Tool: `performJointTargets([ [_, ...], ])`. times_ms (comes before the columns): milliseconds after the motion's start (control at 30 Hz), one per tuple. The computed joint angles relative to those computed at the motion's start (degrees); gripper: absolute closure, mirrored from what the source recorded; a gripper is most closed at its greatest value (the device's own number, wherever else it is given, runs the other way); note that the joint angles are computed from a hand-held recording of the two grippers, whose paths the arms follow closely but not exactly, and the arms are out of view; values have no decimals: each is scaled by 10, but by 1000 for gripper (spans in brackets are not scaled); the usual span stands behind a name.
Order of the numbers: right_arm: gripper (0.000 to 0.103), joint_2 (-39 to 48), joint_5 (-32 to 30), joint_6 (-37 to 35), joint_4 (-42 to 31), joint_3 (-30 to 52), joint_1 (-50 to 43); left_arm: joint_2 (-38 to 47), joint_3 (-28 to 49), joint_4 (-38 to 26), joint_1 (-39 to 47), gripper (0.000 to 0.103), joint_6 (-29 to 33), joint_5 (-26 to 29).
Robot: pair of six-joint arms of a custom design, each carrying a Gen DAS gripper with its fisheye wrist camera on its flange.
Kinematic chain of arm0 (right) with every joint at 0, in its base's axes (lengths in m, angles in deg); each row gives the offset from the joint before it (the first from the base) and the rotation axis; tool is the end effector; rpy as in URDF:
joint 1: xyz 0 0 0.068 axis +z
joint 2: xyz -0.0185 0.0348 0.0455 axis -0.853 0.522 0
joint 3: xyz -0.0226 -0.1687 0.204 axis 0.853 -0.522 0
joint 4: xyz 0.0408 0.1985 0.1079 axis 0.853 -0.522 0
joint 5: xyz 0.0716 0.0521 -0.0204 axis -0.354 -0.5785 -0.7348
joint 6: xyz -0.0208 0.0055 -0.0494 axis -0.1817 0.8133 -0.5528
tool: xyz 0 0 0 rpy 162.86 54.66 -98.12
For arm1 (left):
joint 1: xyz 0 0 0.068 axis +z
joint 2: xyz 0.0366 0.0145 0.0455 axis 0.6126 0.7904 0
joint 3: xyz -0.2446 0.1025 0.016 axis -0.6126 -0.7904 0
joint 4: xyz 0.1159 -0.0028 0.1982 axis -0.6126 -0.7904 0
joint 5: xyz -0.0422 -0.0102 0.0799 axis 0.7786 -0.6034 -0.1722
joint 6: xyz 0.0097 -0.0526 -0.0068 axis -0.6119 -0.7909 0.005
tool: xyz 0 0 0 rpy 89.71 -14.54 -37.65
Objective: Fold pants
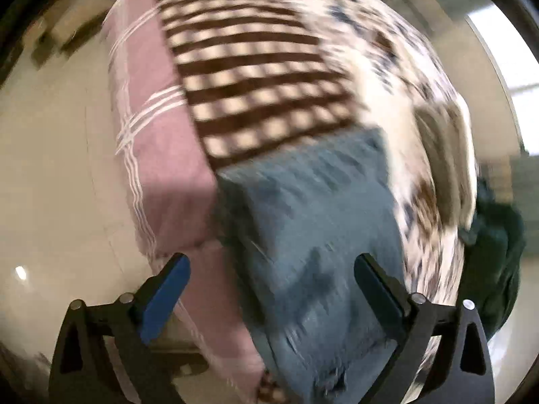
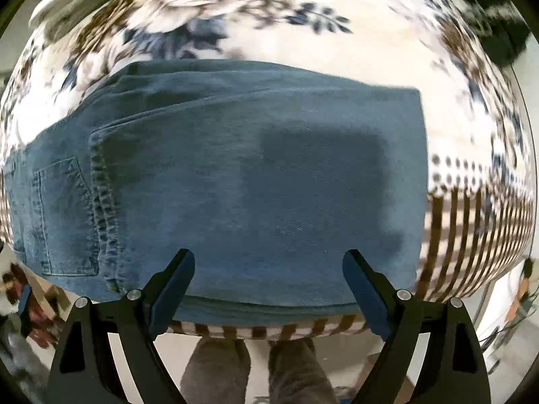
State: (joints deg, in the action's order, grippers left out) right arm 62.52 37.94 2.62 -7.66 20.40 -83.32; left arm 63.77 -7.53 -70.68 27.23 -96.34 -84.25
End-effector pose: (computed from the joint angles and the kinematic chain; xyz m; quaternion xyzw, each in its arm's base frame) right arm 0.3064 -0.1431 0.1886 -0.0959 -0.9949 0.0137 0.0277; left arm 0.1866 -0.0383 0.2289 -0.4843 0.8393 -0.1946 0.1520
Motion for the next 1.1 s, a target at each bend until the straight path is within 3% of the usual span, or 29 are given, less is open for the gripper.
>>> performJointTargets([
  [100, 12, 11, 20, 23, -8, 19, 51, 5, -89, 147, 71, 16, 2, 53],
  [167, 12, 22, 29, 46, -12, 33, 80, 12, -115, 193, 97, 53, 9, 64],
  [267, 12, 44, 35, 73, -28, 67, 111, -11, -115, 197, 93, 73, 8, 32],
  [333, 12, 62, 38, 93, -32, 86, 137, -44, -102, 172, 66, 78, 1, 4],
  [433, 12, 74, 39, 124, -39, 103, 185, -78, -65, 142, 32, 79, 28, -25],
  [500, 12, 51, 35, 128, -32, 62, 190, -60, -67, 166, 34, 79, 50, -19],
  [633, 12, 60, 21, 154, -34, 67, 212, -10, -97, 184, 114, 73, 63, 64],
  [700, 12, 55, 17, 163, -34, 59, 222, -37, -126, 201, 132, 72, 43, 86],
  [900, 12, 58, 22, 162, -11, 20, 199, -79, -85, 125, 54, 72, 31, -2],
  [1100, 12, 52, 29, 161, -2, 4, 170, -43, -68, 156, 19, 69, 47, -38],
])
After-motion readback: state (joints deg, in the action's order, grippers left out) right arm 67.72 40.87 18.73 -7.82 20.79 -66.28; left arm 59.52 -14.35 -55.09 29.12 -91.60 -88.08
